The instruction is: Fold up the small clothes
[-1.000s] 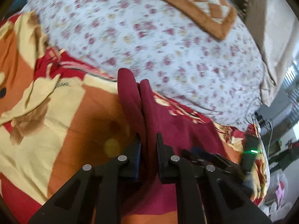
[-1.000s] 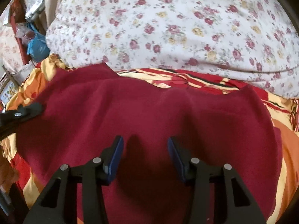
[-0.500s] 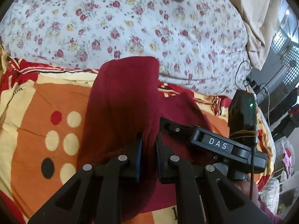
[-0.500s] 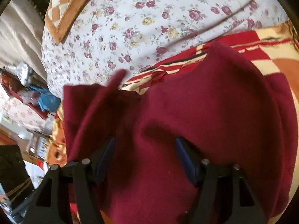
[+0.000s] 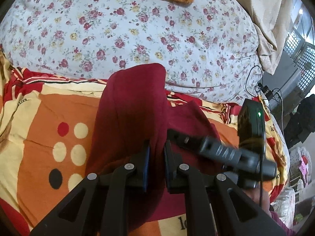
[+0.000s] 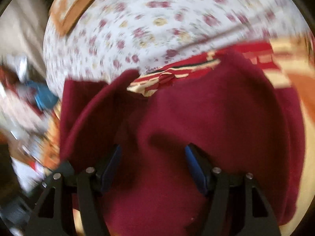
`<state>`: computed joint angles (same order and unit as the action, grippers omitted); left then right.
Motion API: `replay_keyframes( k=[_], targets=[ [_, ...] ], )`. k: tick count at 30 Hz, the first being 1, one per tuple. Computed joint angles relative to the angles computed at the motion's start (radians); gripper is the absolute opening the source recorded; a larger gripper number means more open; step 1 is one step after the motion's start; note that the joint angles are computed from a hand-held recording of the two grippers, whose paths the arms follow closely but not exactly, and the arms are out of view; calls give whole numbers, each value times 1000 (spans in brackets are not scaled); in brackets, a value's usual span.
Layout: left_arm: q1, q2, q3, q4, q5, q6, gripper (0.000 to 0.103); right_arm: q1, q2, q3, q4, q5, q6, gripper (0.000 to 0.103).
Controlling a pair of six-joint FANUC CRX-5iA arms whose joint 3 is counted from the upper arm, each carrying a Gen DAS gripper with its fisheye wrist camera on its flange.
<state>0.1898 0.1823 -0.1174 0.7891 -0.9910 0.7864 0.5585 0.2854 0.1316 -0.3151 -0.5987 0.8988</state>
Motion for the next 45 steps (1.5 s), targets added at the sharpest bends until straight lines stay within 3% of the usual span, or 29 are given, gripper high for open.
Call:
replay_keyframes(
  k=[4,6,8,9,10,13,17,19,23,26,30,32,33,34,43,45],
  targets=[
    [-19,12,4,-6,-7,14,1,-81,-24,-21,-282,76,115,75],
    [-29,22,5,-2,-16,19,1,-100,-30,-27,-367,99,175,78],
    [-33,66,26,32,-99,2,0,-109,-34,-34,-420,125,213,81],
    [-35,103,51,38,-166,17,0,-109,-34,-35,-428,132,217,81],
    [-41,112,69,4,-182,53,0,-105,-33,-35,-419,136,210,81],
    [-42,45,28,-32,-102,4,0,-92,-15,-6,-349,86,177,81],
    [11,-47,-23,-13,-87,-93,1,-98,-3,37,-355,0,235,81],
    [46,-87,-51,-16,-54,-106,7,-96,7,54,-364,-20,261,81],
    [94,-103,-101,-32,55,-73,8,-78,49,119,-354,-88,308,81],
    [94,-63,-78,-117,56,-14,8,-45,87,167,-300,-112,308,80],
    [78,-43,-95,-129,69,-12,8,16,99,150,-132,-57,207,60],
    [70,-52,-107,-121,80,-16,8,24,91,128,-107,-28,188,38],
    [67,-58,-111,-120,81,-20,8,21,87,123,-110,-20,185,33],
    [63,-64,-116,-119,85,-25,8,22,80,112,-94,-11,167,18],
    [46,-83,-112,6,-47,-131,8,7,-54,4,-34,67,181,13],
    [48,-88,-112,48,-78,-148,13,-5,-100,-37,15,61,163,13]
  ],
)
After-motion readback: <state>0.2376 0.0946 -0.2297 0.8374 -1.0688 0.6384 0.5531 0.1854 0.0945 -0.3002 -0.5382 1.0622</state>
